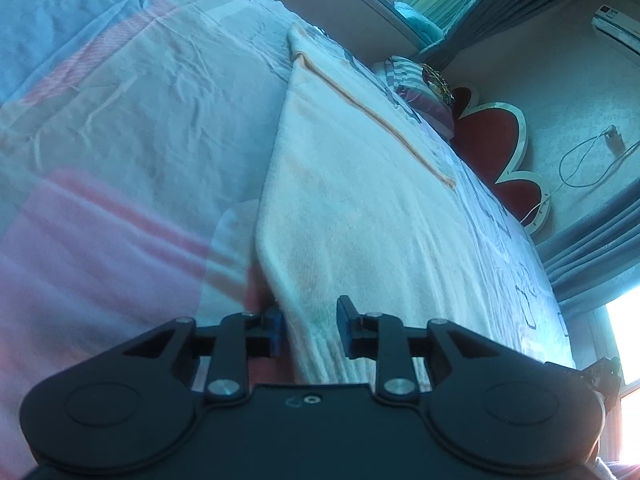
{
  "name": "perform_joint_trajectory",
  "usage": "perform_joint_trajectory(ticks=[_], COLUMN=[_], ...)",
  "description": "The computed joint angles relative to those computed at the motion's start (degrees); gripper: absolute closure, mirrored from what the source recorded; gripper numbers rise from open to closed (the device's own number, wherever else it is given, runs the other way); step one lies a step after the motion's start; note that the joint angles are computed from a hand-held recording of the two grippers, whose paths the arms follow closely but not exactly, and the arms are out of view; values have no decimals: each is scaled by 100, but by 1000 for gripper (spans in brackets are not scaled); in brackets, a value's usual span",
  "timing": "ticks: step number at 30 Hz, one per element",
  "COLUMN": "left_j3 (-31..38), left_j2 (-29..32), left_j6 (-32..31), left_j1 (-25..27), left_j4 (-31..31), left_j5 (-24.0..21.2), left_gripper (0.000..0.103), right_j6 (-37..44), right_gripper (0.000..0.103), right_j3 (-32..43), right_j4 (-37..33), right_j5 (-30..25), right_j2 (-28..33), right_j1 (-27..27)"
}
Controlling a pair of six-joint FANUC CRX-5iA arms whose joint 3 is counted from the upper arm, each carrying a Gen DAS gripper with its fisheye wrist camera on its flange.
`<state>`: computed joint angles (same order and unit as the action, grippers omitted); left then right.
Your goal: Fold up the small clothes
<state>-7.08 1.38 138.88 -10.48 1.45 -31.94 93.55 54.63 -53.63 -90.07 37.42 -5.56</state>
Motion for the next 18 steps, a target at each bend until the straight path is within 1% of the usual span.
perform_joint_trajectory(ticks=[3,5,7,9,10,11,12,14,15,16,17,18], left_j3=[-79,-219,-332,-334,-308,-141,-36,-191,-112,47,192,258], left_j2=[0,-55,-95,-71,-51,-5,-9,-224,-288,-291,-243,-174], left_j6=[-131,-261,-279,-328,-316,-100,159,642,934,1090,1025,849], left_j1=[10,23,49,74,76,36,-11,-79,-155,-251,-324,-338], left_j4=[88,204,278,323,312,58,-220,-593,-952,-1286,-1447,-1398], left_j5=[147,299,416,443,435,256,175,626,559,306,21,-173], left_gripper=[78,80,82,84,88,95,100,101,100,100,100,100], right_j6=[36,169,233,136,159,257,377,487,566,670,748,783], right_gripper=[92,92,92,92,93,99,101,101,101,101,101,101], right_j3=[-16,-125,-275,-216,-153,-114,-173,-302,-320,-301,-282,-276], right_j4=[-228,-365,-448,-505,-492,-409,-445,-986,-1103,-1141,-1123,-1044], right_j5=[-149,-224,-163,-173,-209,-202,-107,74,132,137,117,85], right_j2=[42,-3,-69,-18,10,2,-74,-195,-249,-280,-287,-267], right_j1=[-66,-120,-156,-164,-153,-113,-127,-347,-422,-467,-482,-462])
